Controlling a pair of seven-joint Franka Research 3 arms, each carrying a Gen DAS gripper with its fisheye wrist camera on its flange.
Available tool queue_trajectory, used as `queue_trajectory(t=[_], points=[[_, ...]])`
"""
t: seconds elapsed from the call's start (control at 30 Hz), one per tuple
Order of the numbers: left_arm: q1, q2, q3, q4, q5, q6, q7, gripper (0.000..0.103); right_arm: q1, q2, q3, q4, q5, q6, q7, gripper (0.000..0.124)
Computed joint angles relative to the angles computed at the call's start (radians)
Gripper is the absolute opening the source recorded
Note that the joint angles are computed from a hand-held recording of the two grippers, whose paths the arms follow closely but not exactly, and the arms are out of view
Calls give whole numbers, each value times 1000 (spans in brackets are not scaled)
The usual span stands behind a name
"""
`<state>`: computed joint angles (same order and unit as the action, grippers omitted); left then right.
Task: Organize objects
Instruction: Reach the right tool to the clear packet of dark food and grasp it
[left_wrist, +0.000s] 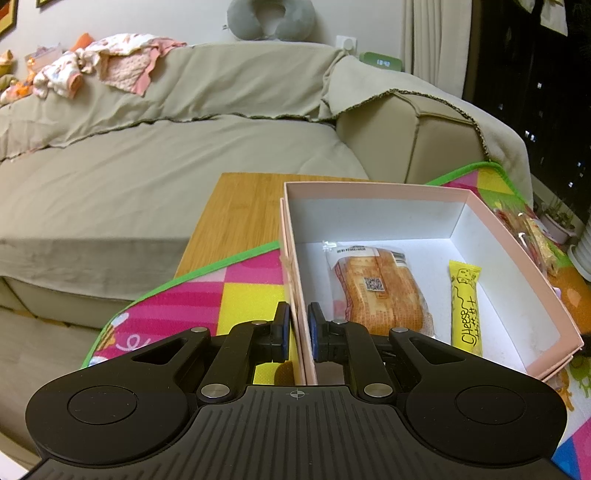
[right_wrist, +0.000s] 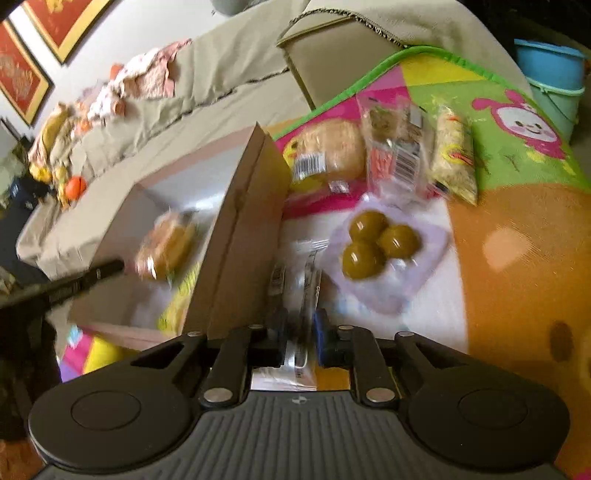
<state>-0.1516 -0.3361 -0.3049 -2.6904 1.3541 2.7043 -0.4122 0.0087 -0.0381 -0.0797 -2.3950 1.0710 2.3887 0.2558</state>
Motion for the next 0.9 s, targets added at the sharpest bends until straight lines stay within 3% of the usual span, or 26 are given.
queue_trajectory(t=[0.07,0.17,0.3,0.37,0.43,0.5,0.6,0.63,0.73,0.9], points=[[0,0,1,1,0,2,1,12,-5,-33,-3,-30,-33,35,3,5],[0,0,0,1,3,1,-4,12,0,-70,-3,-81,-67,180,-7,4],[0,1,0,1,8,2,-10,13,18,-128,-31,-134,11,236,-149,7],[0,1,1,1,8,2,-8,12,37,-169,-42,-165,57,220,-255,15],[0,0,3,-1,11,5,-9,13,64,-209,-41,-203,92,217,-361,50],[0,0,2,-1,10,3,-8,13,114,-236,-24,-246,184,282,-511,66],[-1,1,2,0,7,-1,-4,13,167,-221,2,-256,290,351,-624,63],[-2,1,2,0,5,-1,-2,13,173,-204,12,-247,288,364,-610,55],[-2,2,0,0,6,-2,-3,13,159,-188,6,-234,217,324,-519,47],[-3,2,1,0,9,-1,-7,13,145,-164,3,-216,239,411,-472,44]])
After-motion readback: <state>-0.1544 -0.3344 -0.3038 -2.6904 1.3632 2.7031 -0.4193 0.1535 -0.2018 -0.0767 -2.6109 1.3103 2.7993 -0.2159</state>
